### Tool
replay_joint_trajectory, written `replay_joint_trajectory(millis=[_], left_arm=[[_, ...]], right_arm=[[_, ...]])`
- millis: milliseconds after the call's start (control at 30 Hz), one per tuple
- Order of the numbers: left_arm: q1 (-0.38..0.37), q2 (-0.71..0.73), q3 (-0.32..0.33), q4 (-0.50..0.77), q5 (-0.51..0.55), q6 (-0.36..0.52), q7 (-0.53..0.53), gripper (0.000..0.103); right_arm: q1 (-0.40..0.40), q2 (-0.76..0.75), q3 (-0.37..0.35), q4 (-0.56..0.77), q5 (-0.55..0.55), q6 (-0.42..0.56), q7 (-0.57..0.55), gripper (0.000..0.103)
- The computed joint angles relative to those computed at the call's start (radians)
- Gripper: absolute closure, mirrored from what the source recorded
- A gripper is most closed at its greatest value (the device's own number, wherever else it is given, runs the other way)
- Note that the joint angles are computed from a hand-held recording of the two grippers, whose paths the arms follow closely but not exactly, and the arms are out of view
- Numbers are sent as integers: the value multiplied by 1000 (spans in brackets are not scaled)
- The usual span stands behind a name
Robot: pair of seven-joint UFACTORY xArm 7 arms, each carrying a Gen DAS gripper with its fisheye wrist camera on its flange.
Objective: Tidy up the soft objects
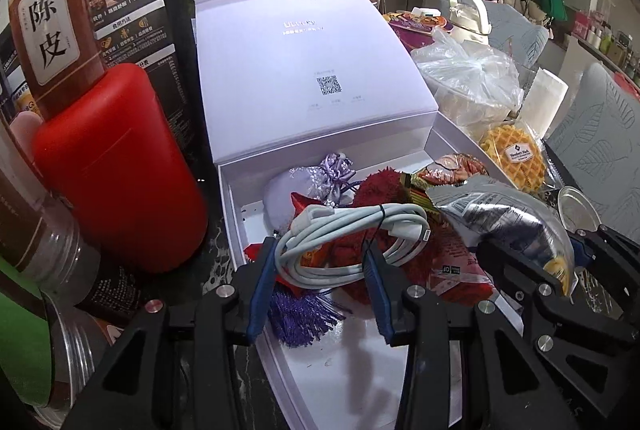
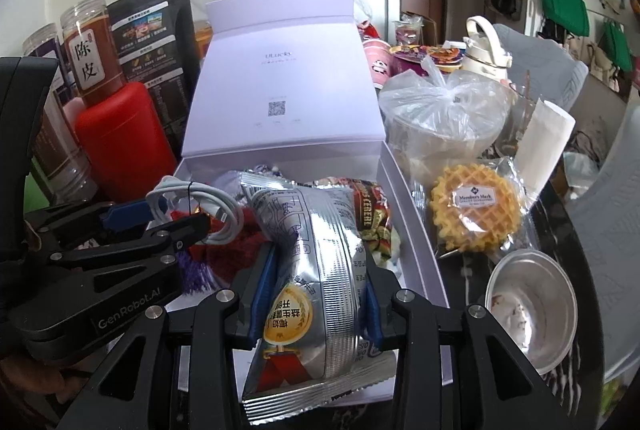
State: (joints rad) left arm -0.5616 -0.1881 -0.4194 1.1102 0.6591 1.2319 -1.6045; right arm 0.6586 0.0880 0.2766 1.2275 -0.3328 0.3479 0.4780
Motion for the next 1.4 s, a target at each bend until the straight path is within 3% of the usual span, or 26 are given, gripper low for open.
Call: replay_joint_trajectory(millis=[100,367,433,500,567,1033,1400], left_arm=[[-2,8,1,0,-3,6,7,59],[-8,20,16,13,-33,19,33,53],[-9,21,12,20,-32,40,29,48],[-11,20,9,25,-26,53,24,27],[-14,15,6,29,-19,58,18,23],[-53,33,-18,120,16,154,11,23],[-104,43,-63,225,95,290,2,23]], right_arm=[[3,11,-2,1,-7,8,0,63],[10,-6,-10,-8,-71,21,38,49],[8,-18,-10,-13,-94,22,59,46],[4,-30,-7,-19,-110,27,75,46],[-3,-44,-2,-27,-111,30,78,46],[-48,-128,33,-71,-69,37,75,46],[-95,-237,81,-105,-83,58,100,46]])
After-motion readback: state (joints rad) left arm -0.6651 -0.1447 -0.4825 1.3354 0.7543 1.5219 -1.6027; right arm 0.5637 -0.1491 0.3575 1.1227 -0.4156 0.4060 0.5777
